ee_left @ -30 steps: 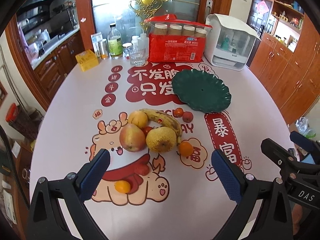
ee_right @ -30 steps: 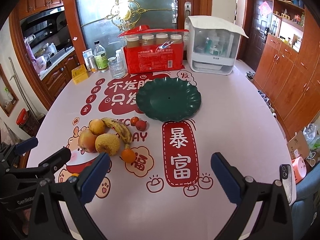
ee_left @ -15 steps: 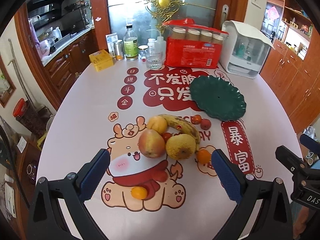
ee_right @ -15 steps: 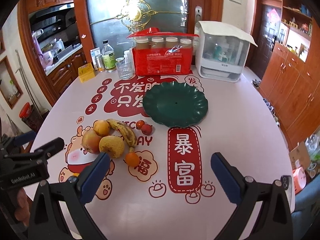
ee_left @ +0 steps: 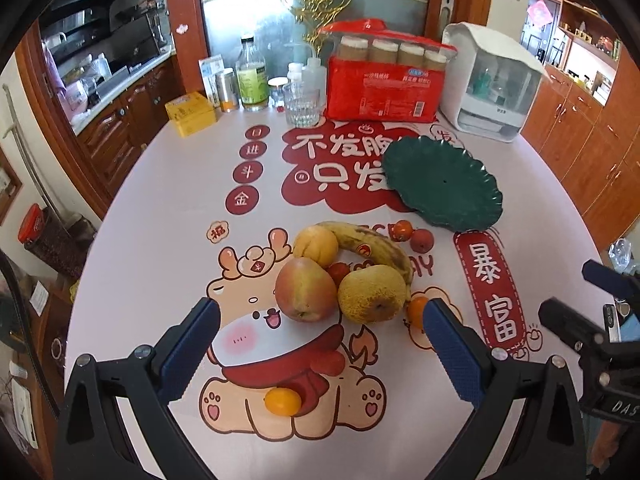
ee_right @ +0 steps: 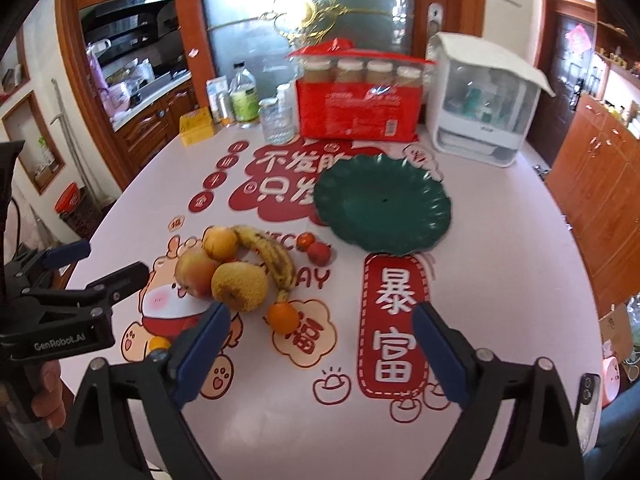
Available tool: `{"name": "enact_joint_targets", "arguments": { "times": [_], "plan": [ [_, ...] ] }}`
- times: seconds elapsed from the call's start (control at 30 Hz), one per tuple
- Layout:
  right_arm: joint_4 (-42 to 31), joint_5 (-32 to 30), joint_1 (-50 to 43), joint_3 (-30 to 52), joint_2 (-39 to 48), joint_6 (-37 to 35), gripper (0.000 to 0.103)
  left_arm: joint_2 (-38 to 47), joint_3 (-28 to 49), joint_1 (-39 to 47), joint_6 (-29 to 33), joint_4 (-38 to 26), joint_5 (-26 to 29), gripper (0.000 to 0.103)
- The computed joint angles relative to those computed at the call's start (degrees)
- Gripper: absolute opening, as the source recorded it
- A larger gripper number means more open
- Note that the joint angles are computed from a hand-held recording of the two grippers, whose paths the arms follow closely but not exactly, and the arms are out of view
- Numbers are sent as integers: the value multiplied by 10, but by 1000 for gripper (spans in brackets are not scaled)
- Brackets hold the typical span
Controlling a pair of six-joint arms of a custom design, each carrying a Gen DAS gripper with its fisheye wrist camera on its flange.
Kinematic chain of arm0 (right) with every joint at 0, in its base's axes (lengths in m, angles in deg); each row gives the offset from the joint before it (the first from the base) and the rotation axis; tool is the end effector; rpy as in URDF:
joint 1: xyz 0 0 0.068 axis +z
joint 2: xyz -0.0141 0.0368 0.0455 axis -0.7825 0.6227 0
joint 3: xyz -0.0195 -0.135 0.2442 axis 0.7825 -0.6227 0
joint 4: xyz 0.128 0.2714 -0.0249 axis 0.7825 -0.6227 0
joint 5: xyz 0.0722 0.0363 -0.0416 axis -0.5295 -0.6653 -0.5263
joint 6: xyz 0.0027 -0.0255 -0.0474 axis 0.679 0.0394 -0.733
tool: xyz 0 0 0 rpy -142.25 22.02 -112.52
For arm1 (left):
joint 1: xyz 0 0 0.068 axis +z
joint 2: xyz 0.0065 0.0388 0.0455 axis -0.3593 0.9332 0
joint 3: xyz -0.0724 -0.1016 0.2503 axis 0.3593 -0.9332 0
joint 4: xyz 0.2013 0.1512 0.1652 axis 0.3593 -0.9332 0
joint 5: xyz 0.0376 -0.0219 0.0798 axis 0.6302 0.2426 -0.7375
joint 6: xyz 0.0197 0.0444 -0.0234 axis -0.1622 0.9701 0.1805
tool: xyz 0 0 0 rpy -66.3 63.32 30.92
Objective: Organize fruits
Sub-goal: 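Grasp the red-yellow apple with the left gripper while the right gripper grasps the yellow pear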
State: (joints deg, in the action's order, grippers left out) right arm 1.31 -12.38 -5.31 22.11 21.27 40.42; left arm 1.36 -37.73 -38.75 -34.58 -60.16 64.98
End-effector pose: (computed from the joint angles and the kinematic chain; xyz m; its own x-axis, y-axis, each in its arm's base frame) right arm 0.2512 0.2460 0.2737 -0.7512 -0.2422 -0.6141 -0.2941 0.9556 -0.0171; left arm 0.2627 -0.0777 0.2504 -0.8240 -0.0548 -0.5640 -0.0415 0.9985 -0.0364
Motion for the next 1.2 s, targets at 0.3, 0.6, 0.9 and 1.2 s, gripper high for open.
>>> {"name": "enact_joint_targets", "arguments": {
  "times": [0.3, 0.6, 0.9, 1.2],
  "plan": [
    [50, -68, -12, 33, 102, -40, 89, 93, -8, 88, 26, 64, 64, 101],
    [84, -113, -13, 118, 242, -74, 89, 207, 20, 130, 49, 104, 124, 97],
    [86, -137, -20, 168, 326, -83, 89, 285, 53, 134, 45, 114, 158, 91],
    [96, -131, -7, 198, 361, -98, 89, 313, 63, 139, 39, 123, 178, 87]
  ]
}}
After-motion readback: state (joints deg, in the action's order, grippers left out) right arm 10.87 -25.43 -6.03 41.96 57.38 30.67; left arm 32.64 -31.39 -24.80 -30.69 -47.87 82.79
